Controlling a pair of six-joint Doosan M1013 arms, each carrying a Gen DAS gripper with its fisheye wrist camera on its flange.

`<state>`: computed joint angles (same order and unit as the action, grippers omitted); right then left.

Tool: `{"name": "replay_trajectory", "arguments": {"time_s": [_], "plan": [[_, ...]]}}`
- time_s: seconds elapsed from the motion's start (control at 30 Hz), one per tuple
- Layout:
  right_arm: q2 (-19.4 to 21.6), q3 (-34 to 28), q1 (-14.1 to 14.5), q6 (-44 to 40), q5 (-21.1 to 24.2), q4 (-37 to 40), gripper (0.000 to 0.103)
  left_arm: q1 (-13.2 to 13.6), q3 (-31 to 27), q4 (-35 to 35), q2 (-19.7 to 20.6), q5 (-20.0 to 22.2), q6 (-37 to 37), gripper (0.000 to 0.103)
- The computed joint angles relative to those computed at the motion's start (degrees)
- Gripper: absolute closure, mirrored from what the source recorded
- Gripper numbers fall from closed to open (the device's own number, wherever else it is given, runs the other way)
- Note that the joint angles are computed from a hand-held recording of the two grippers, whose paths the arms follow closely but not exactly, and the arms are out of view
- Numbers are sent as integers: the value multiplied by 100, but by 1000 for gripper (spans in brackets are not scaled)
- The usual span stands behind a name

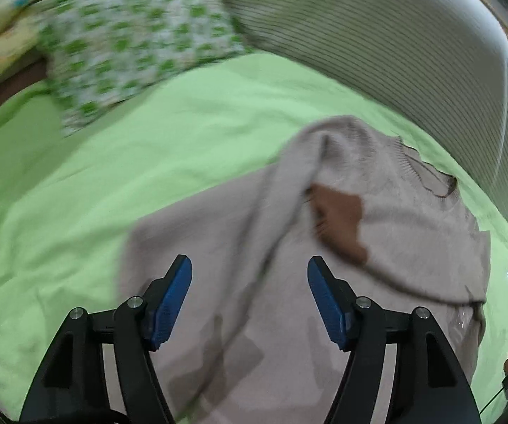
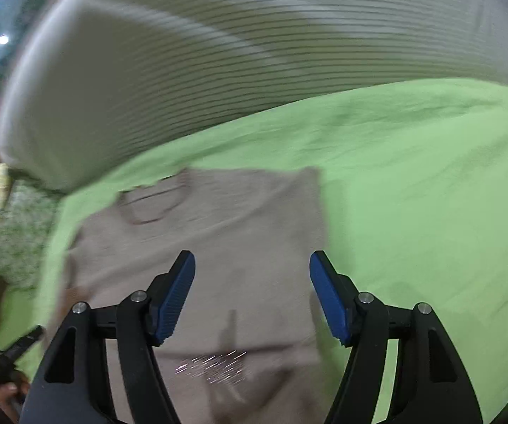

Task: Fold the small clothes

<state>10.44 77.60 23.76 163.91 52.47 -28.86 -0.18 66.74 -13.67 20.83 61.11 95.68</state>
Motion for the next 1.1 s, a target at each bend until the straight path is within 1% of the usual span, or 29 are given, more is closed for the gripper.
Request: {"name": "replay_trajectory", "arguments": {"time_s": [0.13, 0.17, 0.3, 0.37, 0.43, 0.47, 0.5, 0.53, 0.57, 0.6, 0.63, 0.67, 0.7, 0.77, 0.87, 0.93, 1.0, 1.1], "plan": [[38, 3, 224, -135, -196, 316, 35, 349, 224, 63, -213, 302, -115, 29], [76, -16, 276, -174, -194, 405, 35, 421, 272, 100, -247, 410, -139, 25], [186, -30, 418, -195, -330, 752, 35, 600, 384, 101, -281, 847, -46, 25], [255, -86, 476, -259, -365, 882, 35, 614, 421, 100, -268, 1014, -42, 25], [312, -156, 543, -297, -341, 922, 35, 568, 464, 172, -251, 1127, -11, 24], [339, -190, 560, -342, -349, 983, 35, 509, 478, 374, -225, 1202, -28, 24], [362, -222, 573, -363, -357, 1038, 35, 434, 499, 728, -196, 1268, -114, 25], [383, -259, 594, -344, -339, 1040, 35, 404, 537, 949, -176, 1293, -149, 34], [382, -264, 611, -316, -341, 1026, 35, 423, 544, 928, -147, 1337, -104, 56], [386, -279, 623, -297, -332, 1012, 35, 517, 537, 654, -99, 1437, -56, 64], [395, -310, 650, -245, -269, 940, 35, 607, 558, 384, -101, 1410, -44, 69], [391, -313, 674, -194, -236, 866, 35, 679, 570, 163, -110, 1374, -8, 85], [380, -307, 688, -168, -222, 816, 35, 759, 533, -106, -91, 1426, 64, 89], [350, -282, 708, -107, -169, 727, 35, 917, 449, -735, -58, 1540, 177, 93], [286, -190, 708, 55, -133, 649, 35, 1156, 336, -2060, -71, 1592, 265, 94], [230, -102, 698, 180, -140, 615, 35, 1217, 181, -3040, -106, 1571, 375, 94], [188, -39, 692, 296, -146, 573, 35, 1120, -108, -3680, -110, 1532, 547, 94], [118, 47, 673, 427, -186, 510, 35, 801, -622, -4461, -55, 1483, 880, 94]]}}
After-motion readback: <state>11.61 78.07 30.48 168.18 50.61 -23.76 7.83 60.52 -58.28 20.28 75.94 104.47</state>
